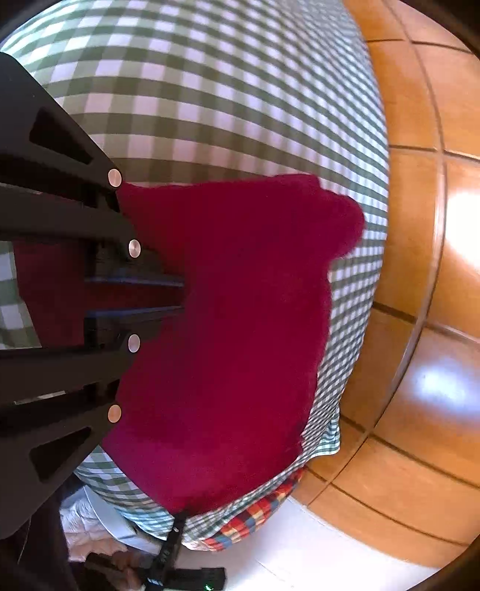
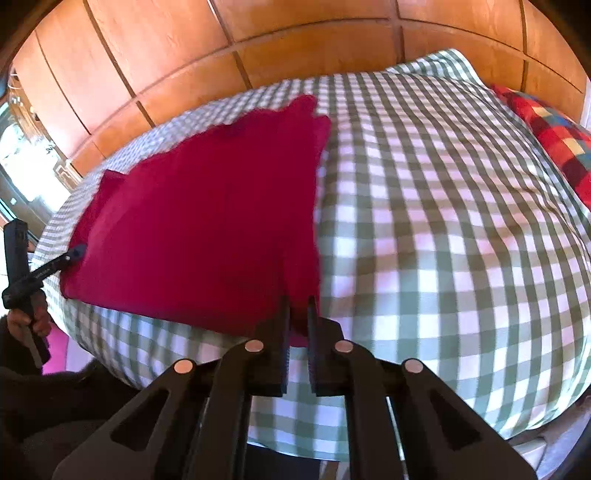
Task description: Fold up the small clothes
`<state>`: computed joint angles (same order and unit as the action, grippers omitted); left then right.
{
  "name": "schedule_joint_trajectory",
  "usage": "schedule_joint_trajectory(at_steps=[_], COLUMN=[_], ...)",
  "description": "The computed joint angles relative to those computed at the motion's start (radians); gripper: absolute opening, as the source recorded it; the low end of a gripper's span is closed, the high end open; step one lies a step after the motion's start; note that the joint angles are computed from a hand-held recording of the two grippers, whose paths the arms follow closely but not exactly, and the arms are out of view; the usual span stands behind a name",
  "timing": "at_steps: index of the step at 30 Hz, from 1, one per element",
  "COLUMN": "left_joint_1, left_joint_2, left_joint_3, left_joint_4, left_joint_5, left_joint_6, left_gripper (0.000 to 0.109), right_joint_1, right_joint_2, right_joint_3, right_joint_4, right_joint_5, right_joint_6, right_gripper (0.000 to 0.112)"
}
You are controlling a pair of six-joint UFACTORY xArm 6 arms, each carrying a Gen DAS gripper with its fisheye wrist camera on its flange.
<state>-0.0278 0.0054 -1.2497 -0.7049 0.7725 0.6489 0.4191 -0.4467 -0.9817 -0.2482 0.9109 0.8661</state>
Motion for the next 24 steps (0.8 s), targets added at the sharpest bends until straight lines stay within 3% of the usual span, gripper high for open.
schedule_joint_trajectory(at_steps=[3, 5, 7, 8, 10, 18, 23, 24], left_joint_1=[0.014, 0.007, -0.003, -0.004, -0.005, -0.004, -0.013, -0.015], left_joint_2=[0.007, -0.001, -0.009, -0.011, -0.01, -0.014, -0.029, -0.032], left_joint_3=[-0.009, -0.004, 0.003, 0.005, 0.008, 0.022, 0.039, 0.041], left_joint_4=[-0.024, -0.001, 0.015, 0.014, 0.004, -0.02, -0.009, -0.006], left_joint_5=[0.024, 0.011, -0.003, -0.007, -0.014, -0.032, -0.051, -0.054], left_joint_6=[-0.017, -0.024, -0.031, -0.032, -0.033, -0.036, -0.046, -0.053], left_gripper=[0.008, 0.008, 0.008, 0.008, 0.008, 0.008, 0.008, 0.008], right_joint_1=[-0.039, -0.051, -0.072, -0.084, -0.118, -0.234, -0.222, -0.207], right_joint_2=[-0.015, -0.023, -0.005, 0.011, 0.062, 0.364, 0.501, 0.505], right_joint_3=[0.029, 0.016, -0.028, -0.051, -0.098, -0.341, -0.47, -0.481], right_joint_4=[0.089, 0.084, 0.058, 0.044, 0.038, 0.005, -0.051, -0.114], right_joint_5=[-0.053, -0.046, -0.032, -0.038, -0.08, -0.144, -0.072, -0.046], right_joint_6=[-0.045, -0.056, -0.07, -0.067, -0.07, -0.072, -0.102, -0.079], right_gripper=[0.011, 0.029, 0.035, 0.046, 0.051, 0.05, 0.01, 0.01])
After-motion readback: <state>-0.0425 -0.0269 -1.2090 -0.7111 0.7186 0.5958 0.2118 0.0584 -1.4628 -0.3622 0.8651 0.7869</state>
